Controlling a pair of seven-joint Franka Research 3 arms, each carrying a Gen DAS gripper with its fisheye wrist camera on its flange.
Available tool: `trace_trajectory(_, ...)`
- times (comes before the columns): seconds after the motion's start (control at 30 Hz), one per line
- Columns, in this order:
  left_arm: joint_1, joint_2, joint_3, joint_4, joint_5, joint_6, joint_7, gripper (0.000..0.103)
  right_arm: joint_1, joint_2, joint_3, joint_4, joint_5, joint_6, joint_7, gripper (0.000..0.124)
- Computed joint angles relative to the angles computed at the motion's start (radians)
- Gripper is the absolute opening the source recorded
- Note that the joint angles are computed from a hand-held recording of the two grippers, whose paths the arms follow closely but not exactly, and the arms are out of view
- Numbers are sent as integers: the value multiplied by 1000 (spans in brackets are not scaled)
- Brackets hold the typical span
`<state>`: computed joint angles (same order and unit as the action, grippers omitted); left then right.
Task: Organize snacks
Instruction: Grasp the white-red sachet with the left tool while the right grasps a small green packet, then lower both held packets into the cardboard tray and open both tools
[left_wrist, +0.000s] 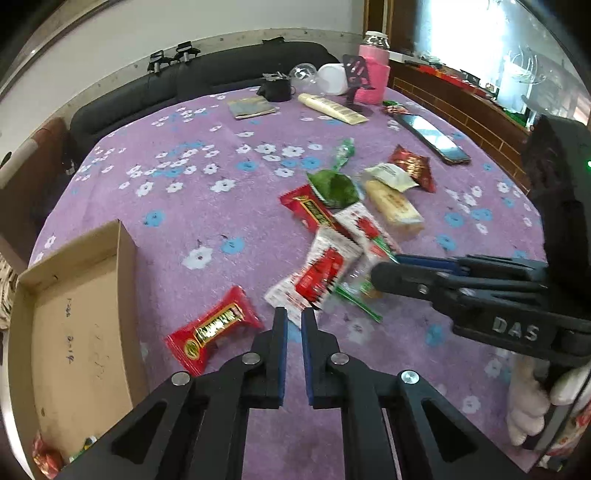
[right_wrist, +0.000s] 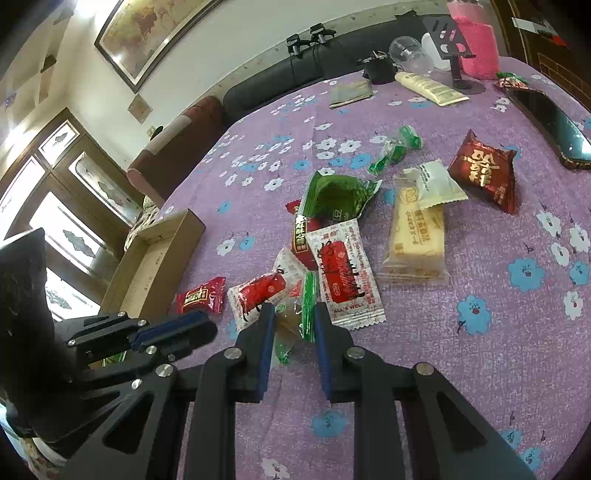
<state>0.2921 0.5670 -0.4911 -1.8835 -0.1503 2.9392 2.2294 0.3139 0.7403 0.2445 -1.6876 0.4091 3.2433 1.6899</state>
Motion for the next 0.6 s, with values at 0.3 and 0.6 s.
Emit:
trace_trajectory(0.3, -126, 78, 81, 103, 115, -8, 20, 53, 39, -20, -47, -25, 14, 27, 27, 18)
trace_trajectory(0.6, -41, 95, -15, 118, 26, -73, 36, 20, -92, -3, 90, -47, -25, 83, 41, 18)
